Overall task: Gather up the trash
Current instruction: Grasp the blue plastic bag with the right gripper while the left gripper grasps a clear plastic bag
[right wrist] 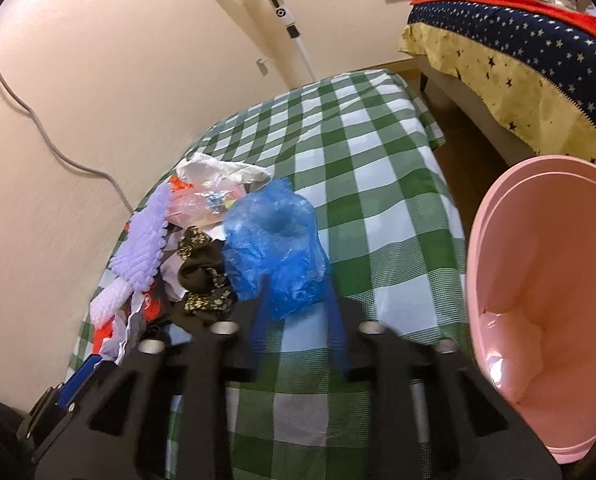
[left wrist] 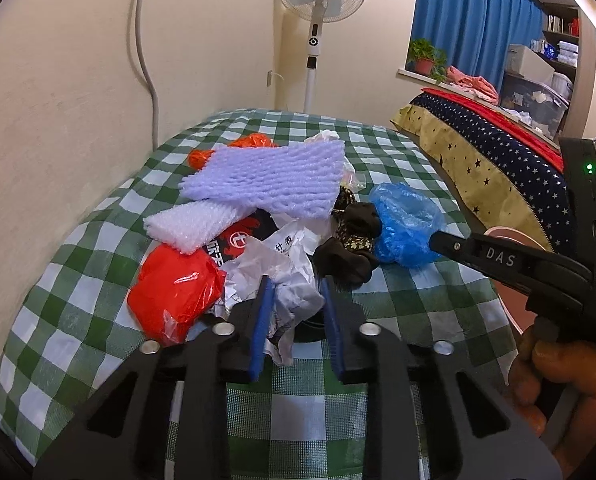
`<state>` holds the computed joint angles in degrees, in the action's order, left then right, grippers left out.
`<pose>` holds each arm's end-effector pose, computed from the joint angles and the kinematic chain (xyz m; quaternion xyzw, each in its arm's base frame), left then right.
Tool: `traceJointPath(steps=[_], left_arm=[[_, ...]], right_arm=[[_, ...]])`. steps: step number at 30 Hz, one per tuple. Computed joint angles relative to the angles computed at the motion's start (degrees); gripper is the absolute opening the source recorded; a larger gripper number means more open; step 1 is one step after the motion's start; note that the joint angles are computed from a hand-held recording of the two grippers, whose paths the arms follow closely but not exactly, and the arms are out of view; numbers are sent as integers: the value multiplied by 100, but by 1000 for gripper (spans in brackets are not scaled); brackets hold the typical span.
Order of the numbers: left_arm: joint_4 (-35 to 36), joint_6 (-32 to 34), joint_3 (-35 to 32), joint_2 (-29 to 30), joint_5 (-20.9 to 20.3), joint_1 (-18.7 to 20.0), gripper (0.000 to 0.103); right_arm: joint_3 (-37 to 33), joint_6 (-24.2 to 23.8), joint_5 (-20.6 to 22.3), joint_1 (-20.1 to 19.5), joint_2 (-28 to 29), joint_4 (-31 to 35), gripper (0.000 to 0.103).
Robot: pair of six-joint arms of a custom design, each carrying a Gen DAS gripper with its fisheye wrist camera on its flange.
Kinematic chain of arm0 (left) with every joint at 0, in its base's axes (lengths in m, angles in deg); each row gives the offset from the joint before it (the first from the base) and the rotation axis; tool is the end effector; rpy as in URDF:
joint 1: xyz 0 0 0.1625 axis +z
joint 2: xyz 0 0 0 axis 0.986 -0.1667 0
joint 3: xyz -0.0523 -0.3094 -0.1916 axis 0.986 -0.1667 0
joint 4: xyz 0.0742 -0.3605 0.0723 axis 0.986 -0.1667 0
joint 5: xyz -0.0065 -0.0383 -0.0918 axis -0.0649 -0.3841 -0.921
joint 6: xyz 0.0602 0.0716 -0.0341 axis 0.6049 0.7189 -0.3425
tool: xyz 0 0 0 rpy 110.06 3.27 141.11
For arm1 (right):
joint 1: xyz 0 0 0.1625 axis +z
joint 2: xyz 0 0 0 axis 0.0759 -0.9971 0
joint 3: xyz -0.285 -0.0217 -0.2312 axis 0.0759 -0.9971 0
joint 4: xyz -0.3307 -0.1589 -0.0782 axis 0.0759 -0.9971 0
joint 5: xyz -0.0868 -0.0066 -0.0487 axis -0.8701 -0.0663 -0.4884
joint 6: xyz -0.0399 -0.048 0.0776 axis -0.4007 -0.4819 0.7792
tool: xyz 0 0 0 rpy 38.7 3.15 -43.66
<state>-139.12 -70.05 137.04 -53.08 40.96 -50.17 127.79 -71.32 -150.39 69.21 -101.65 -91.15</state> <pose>-0.3525 -0.4675 -0.0901 0.0422 0.8186 -0.4537 0.3496 -0.0315 -0.5956 0.2460 0.1818 -0.9339 0.2844 0.1182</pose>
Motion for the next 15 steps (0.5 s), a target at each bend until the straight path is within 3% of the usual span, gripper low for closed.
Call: traceJointPath(steps=[2,3,15], left_arm=[[94,-35,-13,-14,106,-47,19],[188,-94,-17,-29,157,-70,10],[-110,-99,184,-236,454,-467,9]], right_arm=[[32,-58,80,2,-59,42,3],[63,-93,143,4,-109,48,2],[588,-506,473,40,-975,-132,1]])
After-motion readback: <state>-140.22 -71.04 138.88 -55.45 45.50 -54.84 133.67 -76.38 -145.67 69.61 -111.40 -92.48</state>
